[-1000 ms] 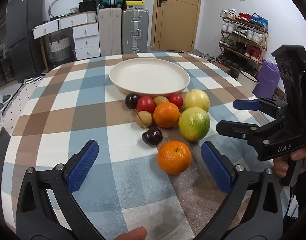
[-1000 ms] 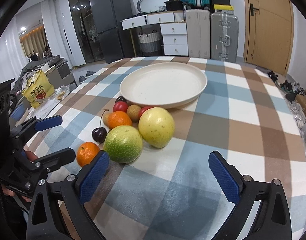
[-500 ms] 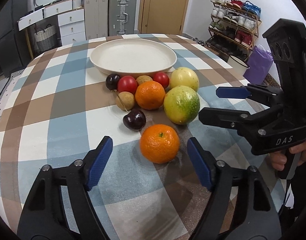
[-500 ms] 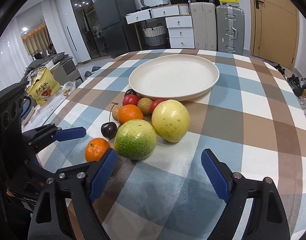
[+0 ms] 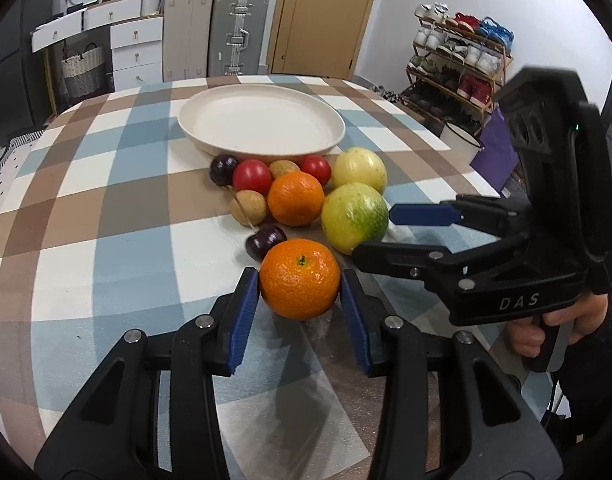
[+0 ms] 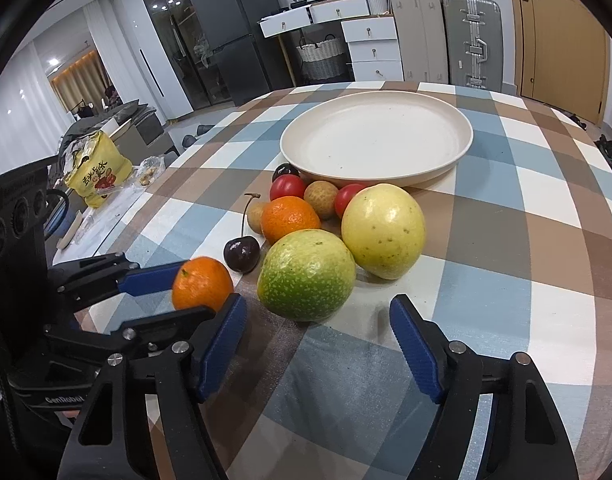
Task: Organize fruits
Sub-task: 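Grasp the tangerine with the left gripper while the right gripper grasps the green fruit, then carry the tangerine and green fruit onto the cream plate and release both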
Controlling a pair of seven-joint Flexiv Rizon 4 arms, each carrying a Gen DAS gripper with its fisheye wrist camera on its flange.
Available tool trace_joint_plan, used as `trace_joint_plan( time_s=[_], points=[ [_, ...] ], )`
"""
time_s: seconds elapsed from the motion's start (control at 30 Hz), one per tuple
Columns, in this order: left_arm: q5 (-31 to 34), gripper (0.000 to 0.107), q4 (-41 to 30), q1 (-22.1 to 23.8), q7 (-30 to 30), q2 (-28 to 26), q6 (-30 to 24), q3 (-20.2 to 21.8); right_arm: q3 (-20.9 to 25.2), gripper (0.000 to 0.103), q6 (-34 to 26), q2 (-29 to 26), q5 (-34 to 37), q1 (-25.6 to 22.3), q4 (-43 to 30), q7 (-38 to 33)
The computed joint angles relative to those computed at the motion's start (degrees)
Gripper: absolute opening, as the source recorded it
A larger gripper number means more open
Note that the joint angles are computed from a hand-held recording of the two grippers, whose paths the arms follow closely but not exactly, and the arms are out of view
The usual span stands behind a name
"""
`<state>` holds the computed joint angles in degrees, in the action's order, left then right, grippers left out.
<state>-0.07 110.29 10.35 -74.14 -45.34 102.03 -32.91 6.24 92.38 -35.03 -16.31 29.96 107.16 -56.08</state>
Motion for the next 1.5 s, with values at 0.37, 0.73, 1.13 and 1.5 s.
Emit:
trace_joint_plan(
  time_s=[0.37, 0.73, 1.13, 1.5],
  points=[
    [1.9, 0.039, 1.3, 2.3, -3.4, 0.9, 3.4, -0.1, -1.3, 0.057, -3.2, -1.2, -0.3, 1.7, -3.1, 2.4],
    [3.6, 0.039, 0.9, 1.1, -7.1, 1.3, 6.2, 2.4, -5.3, 0.053, 2.0, 0.8, -1.5, 4.5, 0.9, 3.6],
    [4.5, 0.039, -1.1, -3.5, -10.0, 2.5, 8.4, 7.4, -6.0, 0.053, 10.7, 4.1, 2.7, 4.2, 5.0, -1.1],
    [2.7, 0.039, -8.6, -7.1, -9.1, 0.3, 6.5, 9.4, -4.7, 0.053, 12.2, 4.0, 5.1, 0.8, 3.0, -3.9]
  ],
)
